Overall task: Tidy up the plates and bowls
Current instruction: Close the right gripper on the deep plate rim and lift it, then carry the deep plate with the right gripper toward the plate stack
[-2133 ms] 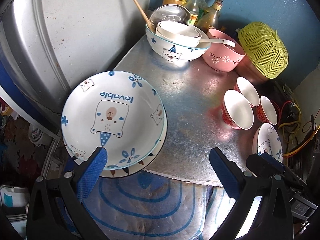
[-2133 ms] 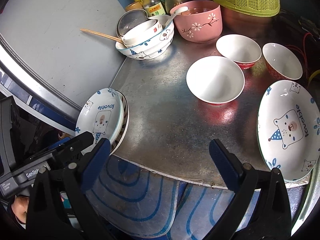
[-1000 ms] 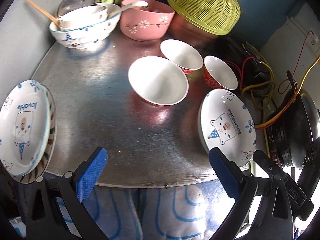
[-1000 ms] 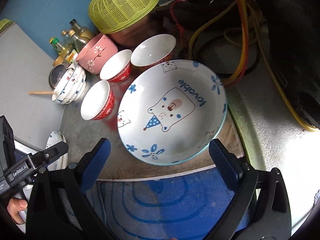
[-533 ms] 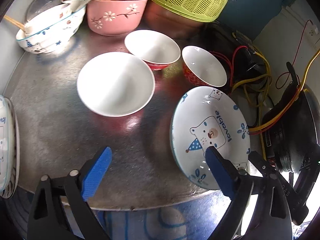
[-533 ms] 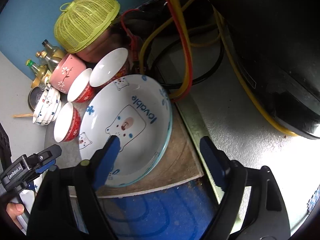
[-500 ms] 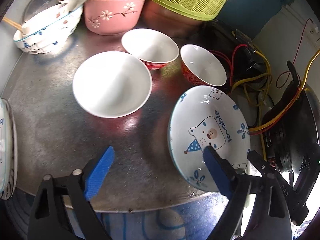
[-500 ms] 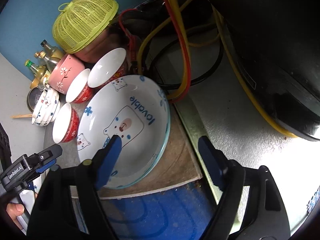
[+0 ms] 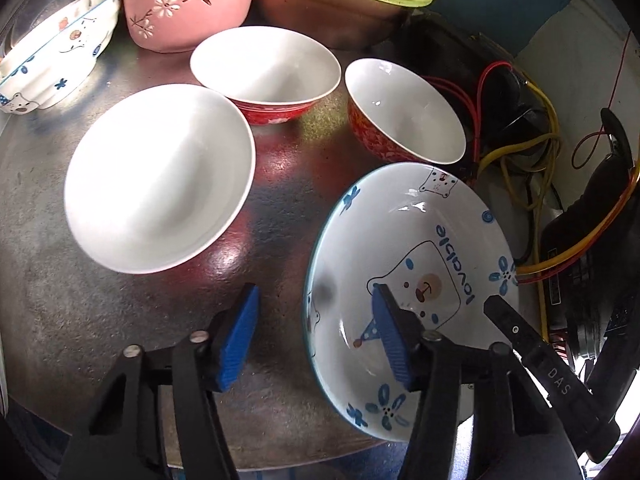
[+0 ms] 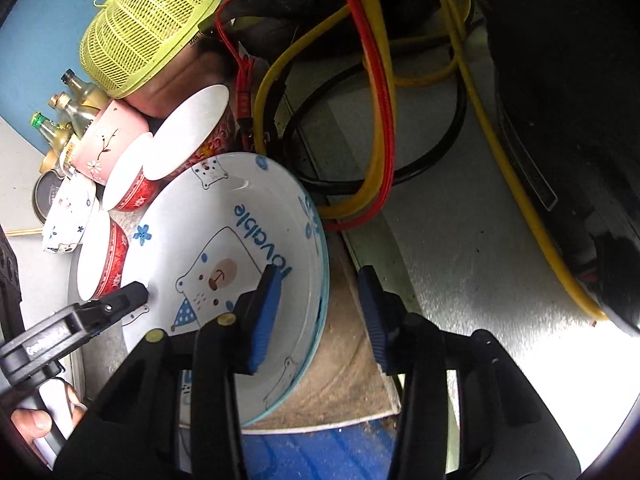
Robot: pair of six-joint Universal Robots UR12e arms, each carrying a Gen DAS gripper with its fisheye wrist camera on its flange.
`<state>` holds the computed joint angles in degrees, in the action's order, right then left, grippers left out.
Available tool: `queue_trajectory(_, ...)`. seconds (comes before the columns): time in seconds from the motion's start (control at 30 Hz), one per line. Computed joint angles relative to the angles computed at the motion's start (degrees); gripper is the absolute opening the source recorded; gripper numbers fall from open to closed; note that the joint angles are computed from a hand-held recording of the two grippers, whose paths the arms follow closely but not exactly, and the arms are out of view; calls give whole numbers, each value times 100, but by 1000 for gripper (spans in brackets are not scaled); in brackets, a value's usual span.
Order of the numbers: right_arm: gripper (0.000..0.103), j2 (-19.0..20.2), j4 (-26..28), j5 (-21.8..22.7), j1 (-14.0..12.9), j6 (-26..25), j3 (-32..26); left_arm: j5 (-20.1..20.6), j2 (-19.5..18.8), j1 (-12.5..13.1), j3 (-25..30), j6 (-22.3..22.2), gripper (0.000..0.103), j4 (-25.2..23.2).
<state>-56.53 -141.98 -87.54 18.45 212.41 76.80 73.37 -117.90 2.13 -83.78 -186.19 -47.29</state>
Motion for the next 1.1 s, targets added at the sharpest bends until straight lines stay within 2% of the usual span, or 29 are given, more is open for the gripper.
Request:
queue_trajectory(0.03,33,12,21,18,-5,-22,-17,5,-26,-7,30,12,44,-26)
queue_trajectory(0.23,16,98,96,34,0,-158,-133,8,-138,-18,124,26,27,-37)
queue_trajectory(0.43,15,120,61,-50,22,-232,-153,-245,-199,-7,182,288,25,-141)
queue_trajectory(0.8,15,58,120,-40,83,-204,-78,-200,-115,28,99,640,25,-240)
queue_trajectory(1.1,15,-49,-23,145,122,-162,122,-259,9,110,-93,693,25,-248)
